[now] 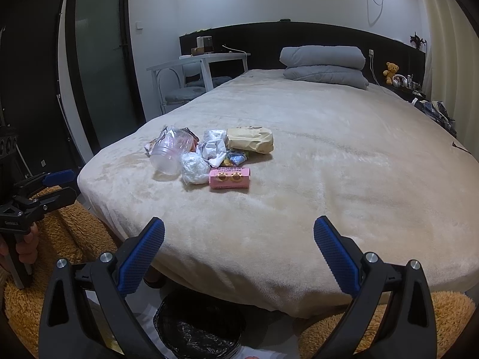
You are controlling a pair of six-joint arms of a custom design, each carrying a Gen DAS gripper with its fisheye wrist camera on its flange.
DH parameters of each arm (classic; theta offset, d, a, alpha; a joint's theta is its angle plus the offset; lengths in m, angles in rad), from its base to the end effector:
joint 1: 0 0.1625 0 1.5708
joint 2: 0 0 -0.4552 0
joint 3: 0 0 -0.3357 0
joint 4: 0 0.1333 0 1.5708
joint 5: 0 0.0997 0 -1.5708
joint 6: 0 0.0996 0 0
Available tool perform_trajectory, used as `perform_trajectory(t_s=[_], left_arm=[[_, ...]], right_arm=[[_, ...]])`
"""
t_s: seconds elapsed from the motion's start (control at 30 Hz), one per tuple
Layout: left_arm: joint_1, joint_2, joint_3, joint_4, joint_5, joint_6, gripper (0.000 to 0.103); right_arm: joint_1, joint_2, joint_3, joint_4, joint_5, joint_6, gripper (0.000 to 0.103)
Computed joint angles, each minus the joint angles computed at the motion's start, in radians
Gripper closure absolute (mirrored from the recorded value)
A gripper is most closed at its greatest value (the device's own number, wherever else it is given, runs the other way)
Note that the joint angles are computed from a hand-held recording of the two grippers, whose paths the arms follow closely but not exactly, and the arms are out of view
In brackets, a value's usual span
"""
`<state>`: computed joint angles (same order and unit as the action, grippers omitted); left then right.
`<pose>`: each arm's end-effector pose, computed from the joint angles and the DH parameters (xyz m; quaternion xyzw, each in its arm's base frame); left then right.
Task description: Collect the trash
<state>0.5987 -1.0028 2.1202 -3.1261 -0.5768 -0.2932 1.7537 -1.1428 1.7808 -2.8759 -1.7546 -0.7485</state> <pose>-0.2952 -0.4638 0.2375 0.1880 0.8436 -0.4292 0.2624 0.2219 -0.5666 0.3615 0.3957 -0.8542 0.2889 0.1742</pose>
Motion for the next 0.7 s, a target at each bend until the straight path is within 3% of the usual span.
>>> perform_trajectory(t_s=[0.7], left_arm=[[0.003,0.013,-0.012,-0.012,-0.014,0.021,0.006]], right_arm=[[0.011,0.036,-0.025,0.017,-0.051,0.017,0.004]])
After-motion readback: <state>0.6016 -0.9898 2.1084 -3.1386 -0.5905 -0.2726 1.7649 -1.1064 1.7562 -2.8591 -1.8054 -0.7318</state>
